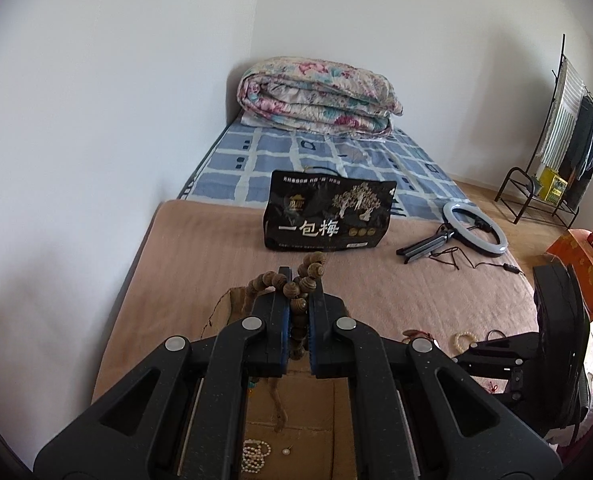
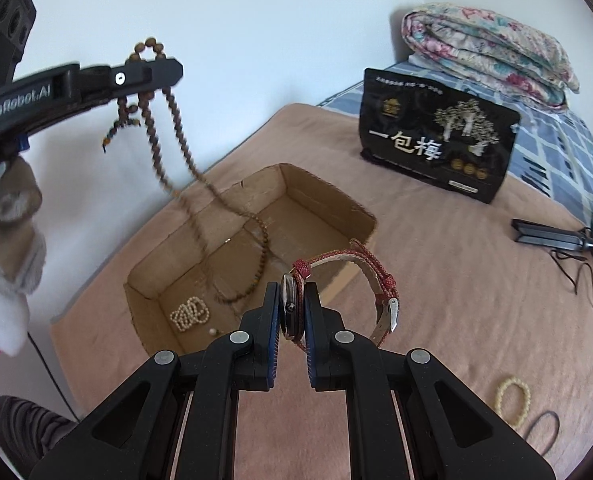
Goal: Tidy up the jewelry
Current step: 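Lift the bead strand and watch and carry both over the box, then open the right tool to drop the watch while the left tool releases the beads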
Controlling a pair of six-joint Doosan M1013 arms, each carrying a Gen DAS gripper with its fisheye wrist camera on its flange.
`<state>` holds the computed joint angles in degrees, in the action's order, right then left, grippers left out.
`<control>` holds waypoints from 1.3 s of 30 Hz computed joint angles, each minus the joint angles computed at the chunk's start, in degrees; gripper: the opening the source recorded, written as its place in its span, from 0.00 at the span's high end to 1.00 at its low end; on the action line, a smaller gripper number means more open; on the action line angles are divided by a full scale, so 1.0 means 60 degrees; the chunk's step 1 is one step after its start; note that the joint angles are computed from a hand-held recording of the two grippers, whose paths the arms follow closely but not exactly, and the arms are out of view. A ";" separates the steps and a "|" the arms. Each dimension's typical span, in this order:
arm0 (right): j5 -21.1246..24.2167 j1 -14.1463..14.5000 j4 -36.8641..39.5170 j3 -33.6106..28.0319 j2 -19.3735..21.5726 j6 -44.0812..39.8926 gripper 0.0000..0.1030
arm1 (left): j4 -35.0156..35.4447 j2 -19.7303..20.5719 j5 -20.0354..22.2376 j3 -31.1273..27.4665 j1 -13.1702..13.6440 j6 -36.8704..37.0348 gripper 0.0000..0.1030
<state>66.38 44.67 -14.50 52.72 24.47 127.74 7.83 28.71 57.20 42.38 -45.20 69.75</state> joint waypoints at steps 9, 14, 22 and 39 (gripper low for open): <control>0.0285 -0.0151 0.0243 -0.0647 0.0565 -0.0405 0.91 | -0.0352 -0.0051 0.0100 0.0539 0.0174 0.0004 0.96; 0.0477 -0.0209 0.0403 -0.0983 0.0862 -0.0767 0.91 | -0.0536 -0.0100 0.0154 0.0838 0.0281 -0.0049 0.96; 0.0680 -0.0233 0.0526 -0.1377 0.1244 -0.0935 0.91 | -0.0886 -0.0187 0.0278 0.1224 0.0414 -0.0071 0.96; 0.0734 -0.0174 0.0028 -0.1481 0.1257 -0.0425 0.54 | -0.0967 -0.0314 0.0497 0.1481 0.0475 -0.0399 0.68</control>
<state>70.78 43.62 -14.34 43.83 32.01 125.19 2.02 26.83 60.19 51.26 -42.35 67.35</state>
